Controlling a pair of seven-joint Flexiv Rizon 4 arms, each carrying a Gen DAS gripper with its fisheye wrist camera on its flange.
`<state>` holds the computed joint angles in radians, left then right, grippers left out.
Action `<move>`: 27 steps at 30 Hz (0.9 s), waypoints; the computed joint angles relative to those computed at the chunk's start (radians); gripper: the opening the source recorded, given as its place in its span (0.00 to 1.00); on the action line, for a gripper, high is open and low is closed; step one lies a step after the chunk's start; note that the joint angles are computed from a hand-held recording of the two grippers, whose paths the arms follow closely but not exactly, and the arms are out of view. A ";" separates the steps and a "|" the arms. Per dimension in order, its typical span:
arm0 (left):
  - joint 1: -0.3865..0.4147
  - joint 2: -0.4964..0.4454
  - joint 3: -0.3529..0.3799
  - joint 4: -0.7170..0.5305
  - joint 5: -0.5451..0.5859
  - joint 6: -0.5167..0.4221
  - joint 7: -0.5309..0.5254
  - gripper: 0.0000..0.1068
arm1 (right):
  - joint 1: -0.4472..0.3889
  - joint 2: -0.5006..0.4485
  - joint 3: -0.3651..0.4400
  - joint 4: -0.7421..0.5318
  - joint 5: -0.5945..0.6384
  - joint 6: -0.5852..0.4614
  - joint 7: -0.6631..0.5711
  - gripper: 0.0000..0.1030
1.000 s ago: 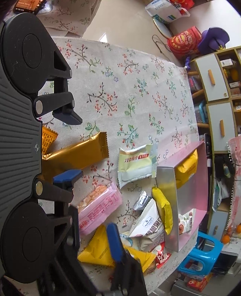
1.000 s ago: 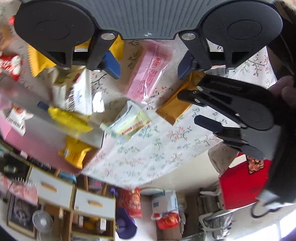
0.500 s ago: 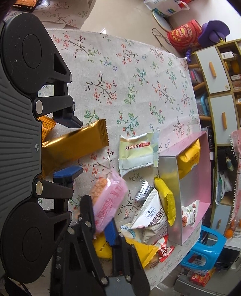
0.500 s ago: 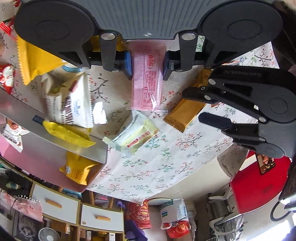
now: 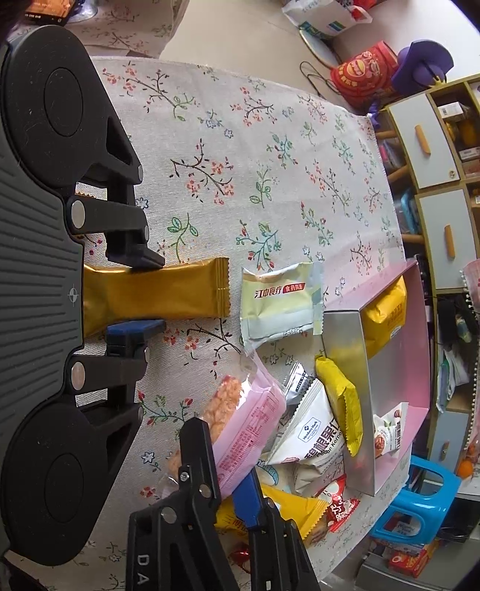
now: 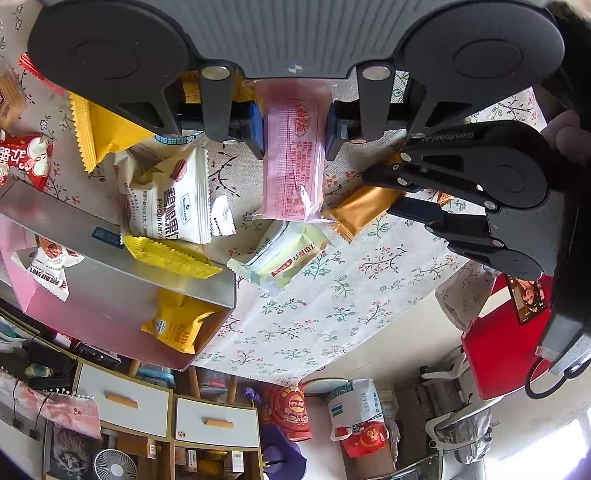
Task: Organize snacks
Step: 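Grasp the gold bar with the left tool while the right holds the pastry, then carry both snacks into the pink box and open both tools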
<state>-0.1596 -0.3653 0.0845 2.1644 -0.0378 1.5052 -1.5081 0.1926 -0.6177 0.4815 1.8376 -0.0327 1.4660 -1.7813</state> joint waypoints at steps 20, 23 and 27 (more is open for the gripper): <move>0.018 0.019 -0.040 -0.048 -0.062 0.022 -0.010 0.24 | -0.063 0.014 0.057 -0.039 0.053 0.039 -0.011 0.20; 0.001 0.008 -0.032 -0.082 -0.059 0.016 -0.026 0.24 | -0.060 0.017 0.041 -0.049 0.053 0.046 0.009 0.20; -0.020 -0.009 -0.024 -0.129 -0.050 0.012 -0.044 0.24 | -0.041 0.023 -0.006 -0.062 0.042 0.054 0.054 0.20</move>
